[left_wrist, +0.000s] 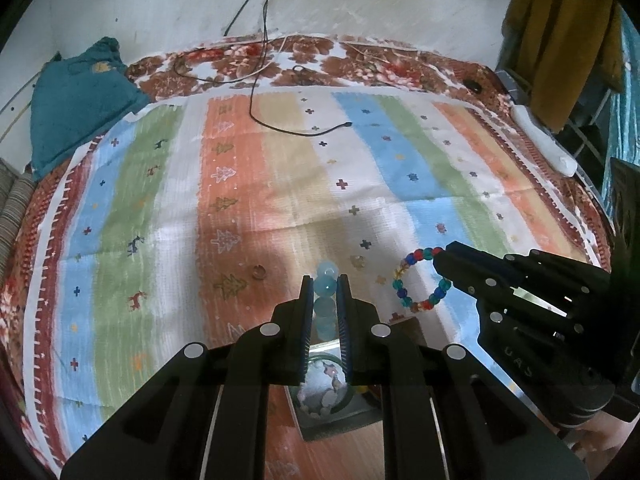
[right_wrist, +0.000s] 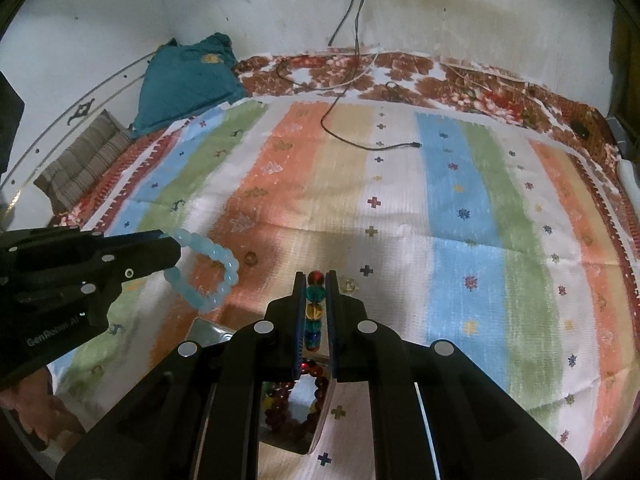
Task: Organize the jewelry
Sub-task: 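Lift and carry both bracelets over the silver tin with both tools, then lower both bracelets into the tin and open both tools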
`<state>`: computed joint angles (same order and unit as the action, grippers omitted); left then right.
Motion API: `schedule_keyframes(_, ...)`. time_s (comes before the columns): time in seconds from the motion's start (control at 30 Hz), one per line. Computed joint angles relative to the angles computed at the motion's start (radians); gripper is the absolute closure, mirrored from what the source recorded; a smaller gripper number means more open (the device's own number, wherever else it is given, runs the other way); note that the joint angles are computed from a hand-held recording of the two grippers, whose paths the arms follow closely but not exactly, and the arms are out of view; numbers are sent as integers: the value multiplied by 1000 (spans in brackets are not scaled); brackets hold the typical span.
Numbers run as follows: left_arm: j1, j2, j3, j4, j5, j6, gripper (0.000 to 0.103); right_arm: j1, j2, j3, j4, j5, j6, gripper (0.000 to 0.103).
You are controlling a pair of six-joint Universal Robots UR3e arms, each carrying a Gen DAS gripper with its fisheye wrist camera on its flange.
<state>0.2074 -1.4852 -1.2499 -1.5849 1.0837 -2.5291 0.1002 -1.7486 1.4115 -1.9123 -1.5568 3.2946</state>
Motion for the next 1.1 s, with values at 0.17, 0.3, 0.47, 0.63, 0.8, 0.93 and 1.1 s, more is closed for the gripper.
schedule_keyframes(0.17,21,44,-27,-21,-16,30,92,7,-29,9,9,-2,5,92)
schedule_keyframes(0.3,37,77,-51,-37,-25,50,92,21,-45,16,13,-12,3,92)
schedule_keyframes(0.47,49,104,-72,-46,-30,70,92,47,-58,24,18,-31,6,92)
schedule_keyframes(0.63,69,151,-101,-61,-30,102,92,54,-79,38,7,-49,21,92)
schedule_keyframes(0.8,87,179,-115,-86,-37,123,92,65,-99,52,16,-54,19,92)
schedule_keyframes(0.93,109,199,-126,-102,-52,142,92,74,-109,61,18,-57,23,92)
schedule_keyframes(1.1,153,245,-143,-148,-77,185,92,101,-127,79,19,-68,32,92)
